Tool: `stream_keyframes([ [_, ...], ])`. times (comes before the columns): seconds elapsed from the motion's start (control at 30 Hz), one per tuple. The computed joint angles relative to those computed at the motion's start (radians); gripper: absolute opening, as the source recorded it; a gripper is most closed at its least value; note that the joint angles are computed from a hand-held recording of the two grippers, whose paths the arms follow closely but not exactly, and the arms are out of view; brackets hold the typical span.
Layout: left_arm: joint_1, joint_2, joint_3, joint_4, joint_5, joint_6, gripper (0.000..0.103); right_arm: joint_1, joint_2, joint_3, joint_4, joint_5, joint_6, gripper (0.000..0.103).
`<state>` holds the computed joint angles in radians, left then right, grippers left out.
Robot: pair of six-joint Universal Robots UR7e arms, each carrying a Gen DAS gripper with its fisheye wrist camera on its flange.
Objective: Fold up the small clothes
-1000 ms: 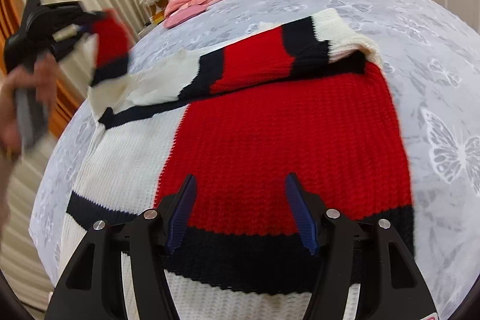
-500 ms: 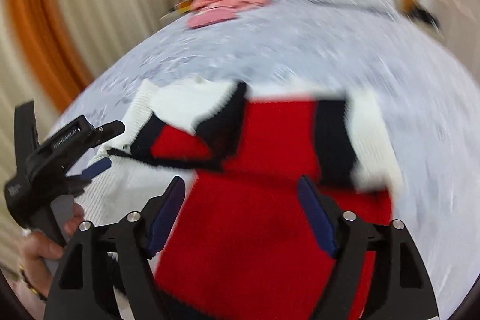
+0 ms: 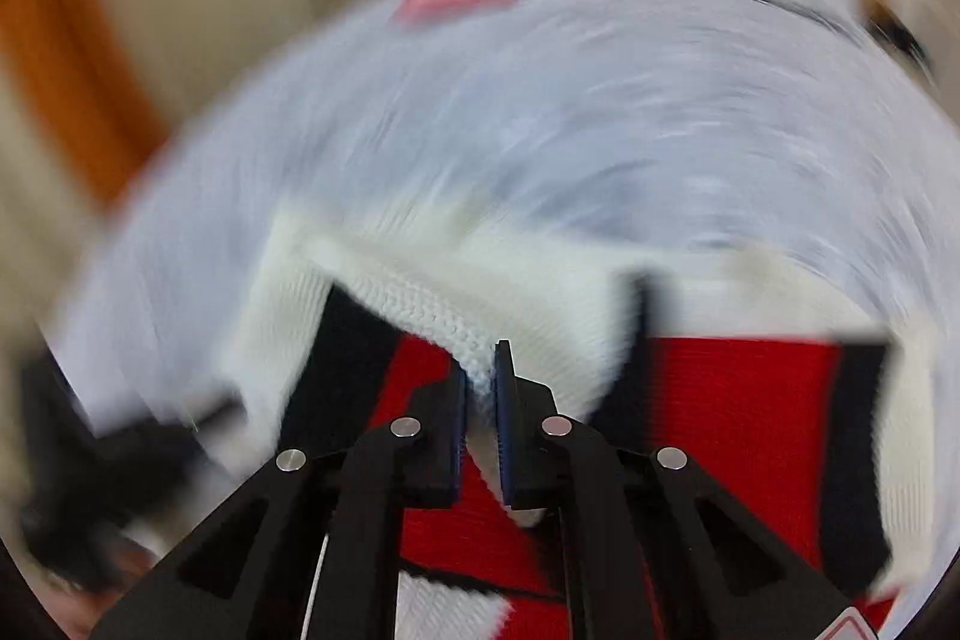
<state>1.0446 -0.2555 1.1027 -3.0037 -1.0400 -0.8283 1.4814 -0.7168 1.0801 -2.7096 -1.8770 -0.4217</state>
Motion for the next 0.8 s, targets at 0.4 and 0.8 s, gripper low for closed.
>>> stream_keyframes([
  [0.4, -0.019, 0.005, -0.019, 0.092, 0.076, 0.030, 0.017, -0.253, -0.199, 0.126, 0.143, 0.280, 0.306, 0.041],
  [0.8, -0.022, -0.013, 0.002, 0.111, 0.138, -0.019, 0.012, -0.225, -0.167, 0.060, 0.158, 0.179, 0.197, 0.006],
])
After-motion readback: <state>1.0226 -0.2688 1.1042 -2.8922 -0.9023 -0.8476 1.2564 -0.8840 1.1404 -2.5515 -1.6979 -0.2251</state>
